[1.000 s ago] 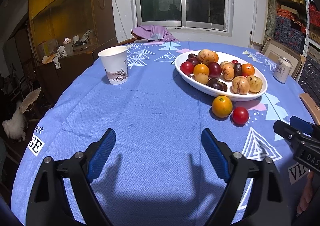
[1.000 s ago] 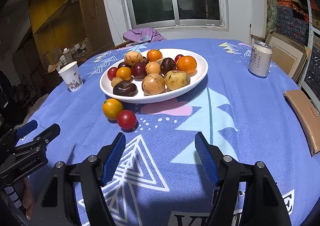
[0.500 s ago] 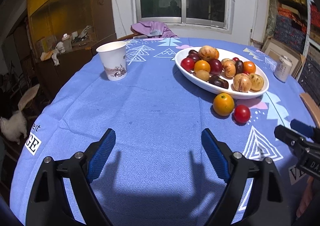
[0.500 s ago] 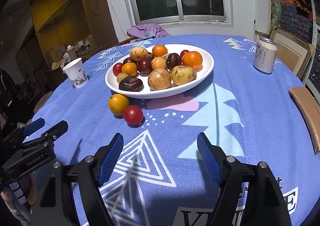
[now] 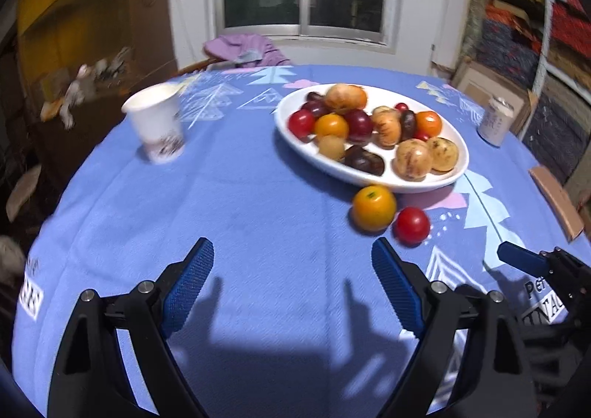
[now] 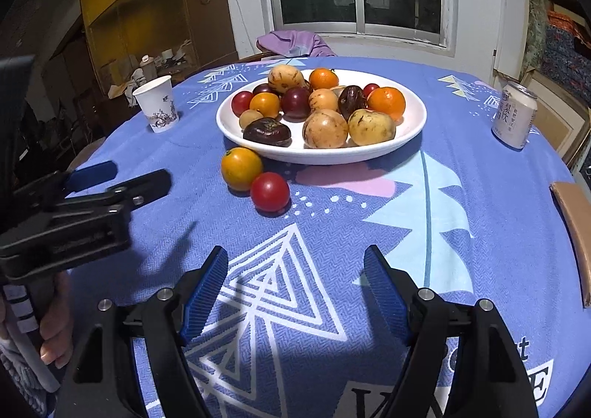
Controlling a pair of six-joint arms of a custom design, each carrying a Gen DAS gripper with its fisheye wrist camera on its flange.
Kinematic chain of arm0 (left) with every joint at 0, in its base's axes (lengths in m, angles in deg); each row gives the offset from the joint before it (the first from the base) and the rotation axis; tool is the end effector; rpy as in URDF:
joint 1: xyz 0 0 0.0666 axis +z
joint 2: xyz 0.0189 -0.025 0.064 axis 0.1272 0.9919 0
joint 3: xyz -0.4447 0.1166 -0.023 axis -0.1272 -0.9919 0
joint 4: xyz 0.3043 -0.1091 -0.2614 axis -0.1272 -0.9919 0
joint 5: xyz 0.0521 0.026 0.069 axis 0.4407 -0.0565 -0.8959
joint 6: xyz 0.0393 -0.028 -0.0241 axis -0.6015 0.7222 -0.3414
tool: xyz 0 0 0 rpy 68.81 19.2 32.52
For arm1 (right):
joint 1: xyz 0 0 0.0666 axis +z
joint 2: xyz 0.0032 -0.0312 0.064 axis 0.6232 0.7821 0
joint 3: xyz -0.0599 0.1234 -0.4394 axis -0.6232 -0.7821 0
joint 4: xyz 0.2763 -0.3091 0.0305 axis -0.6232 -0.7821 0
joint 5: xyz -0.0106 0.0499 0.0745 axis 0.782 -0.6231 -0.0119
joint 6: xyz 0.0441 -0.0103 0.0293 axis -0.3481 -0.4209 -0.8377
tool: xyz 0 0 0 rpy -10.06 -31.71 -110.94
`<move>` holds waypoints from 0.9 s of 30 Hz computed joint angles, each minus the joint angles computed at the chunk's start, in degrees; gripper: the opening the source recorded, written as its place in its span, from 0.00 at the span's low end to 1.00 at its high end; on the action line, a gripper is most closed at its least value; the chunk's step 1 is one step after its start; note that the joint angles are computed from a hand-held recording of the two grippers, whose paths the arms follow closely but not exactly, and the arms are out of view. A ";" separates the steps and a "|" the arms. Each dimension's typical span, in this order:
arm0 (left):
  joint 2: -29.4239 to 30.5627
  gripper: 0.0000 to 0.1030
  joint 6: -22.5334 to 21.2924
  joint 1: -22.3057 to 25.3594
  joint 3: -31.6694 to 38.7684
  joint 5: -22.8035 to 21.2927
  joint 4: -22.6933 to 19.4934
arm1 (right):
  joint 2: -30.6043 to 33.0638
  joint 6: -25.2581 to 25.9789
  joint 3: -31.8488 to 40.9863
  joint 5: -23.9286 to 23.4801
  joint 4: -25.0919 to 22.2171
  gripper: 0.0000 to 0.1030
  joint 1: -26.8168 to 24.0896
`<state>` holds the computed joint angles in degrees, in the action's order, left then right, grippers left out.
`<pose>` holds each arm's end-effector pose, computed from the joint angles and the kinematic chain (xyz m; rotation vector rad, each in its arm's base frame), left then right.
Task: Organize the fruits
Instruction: 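Move both tools toward the last yellow-orange tomato and red tomato, then grasp the yellow-orange tomato with the left tool while the right tool grasps the red tomato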
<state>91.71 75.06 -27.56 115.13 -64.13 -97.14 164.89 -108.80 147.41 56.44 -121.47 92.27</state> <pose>0.4005 -0.2616 0.3942 0.0421 2.3046 -0.0016 0.3044 0.3903 0.4119 -0.2403 2.3463 0.2433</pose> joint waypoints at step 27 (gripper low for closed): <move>9.15 0.65 -4.69 2.41 7.46 11.58 0.74 | 0.92 -0.70 0.94 -0.79 -0.99 0.75 -1.07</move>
<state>100.85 70.37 -25.15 122.59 -52.55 -96.41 165.81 -109.50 148.35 55.65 -122.46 91.20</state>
